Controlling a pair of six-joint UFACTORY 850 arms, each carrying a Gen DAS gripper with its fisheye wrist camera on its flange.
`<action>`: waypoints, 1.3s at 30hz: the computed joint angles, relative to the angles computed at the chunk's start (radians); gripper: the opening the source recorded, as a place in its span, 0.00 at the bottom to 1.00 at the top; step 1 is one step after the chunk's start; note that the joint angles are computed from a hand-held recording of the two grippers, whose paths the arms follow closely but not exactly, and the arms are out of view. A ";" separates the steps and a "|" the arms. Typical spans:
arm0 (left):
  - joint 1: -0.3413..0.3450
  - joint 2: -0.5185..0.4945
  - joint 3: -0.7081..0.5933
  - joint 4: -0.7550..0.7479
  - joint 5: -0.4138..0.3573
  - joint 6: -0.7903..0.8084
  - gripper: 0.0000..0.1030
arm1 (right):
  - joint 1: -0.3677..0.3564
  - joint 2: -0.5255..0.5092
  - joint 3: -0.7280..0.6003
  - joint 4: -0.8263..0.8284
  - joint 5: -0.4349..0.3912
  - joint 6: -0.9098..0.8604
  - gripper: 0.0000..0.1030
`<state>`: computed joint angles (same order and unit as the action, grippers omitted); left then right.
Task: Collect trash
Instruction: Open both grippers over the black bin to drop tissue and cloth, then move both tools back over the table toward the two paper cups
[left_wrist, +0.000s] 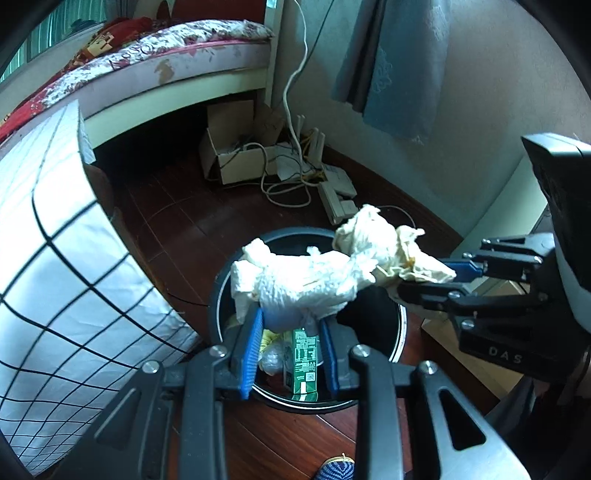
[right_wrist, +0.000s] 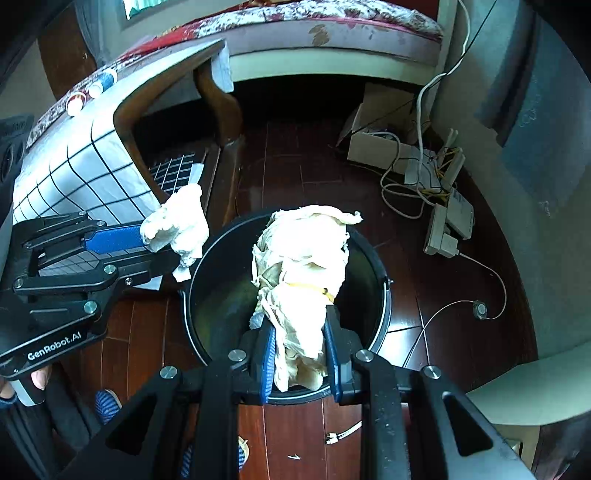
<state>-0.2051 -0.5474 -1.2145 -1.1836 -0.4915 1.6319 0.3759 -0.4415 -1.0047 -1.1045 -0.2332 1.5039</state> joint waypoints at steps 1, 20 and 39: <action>0.000 -0.003 -0.001 -0.001 0.000 0.001 0.30 | -0.002 -0.003 -0.001 -0.001 0.006 -0.003 0.24; 0.011 0.017 0.084 -0.371 0.199 0.262 0.99 | -0.013 -0.051 -0.044 0.172 -0.093 -0.108 0.99; 0.045 0.092 0.118 -0.546 0.164 0.431 0.99 | 0.043 0.019 -0.032 -0.130 -0.137 0.206 0.99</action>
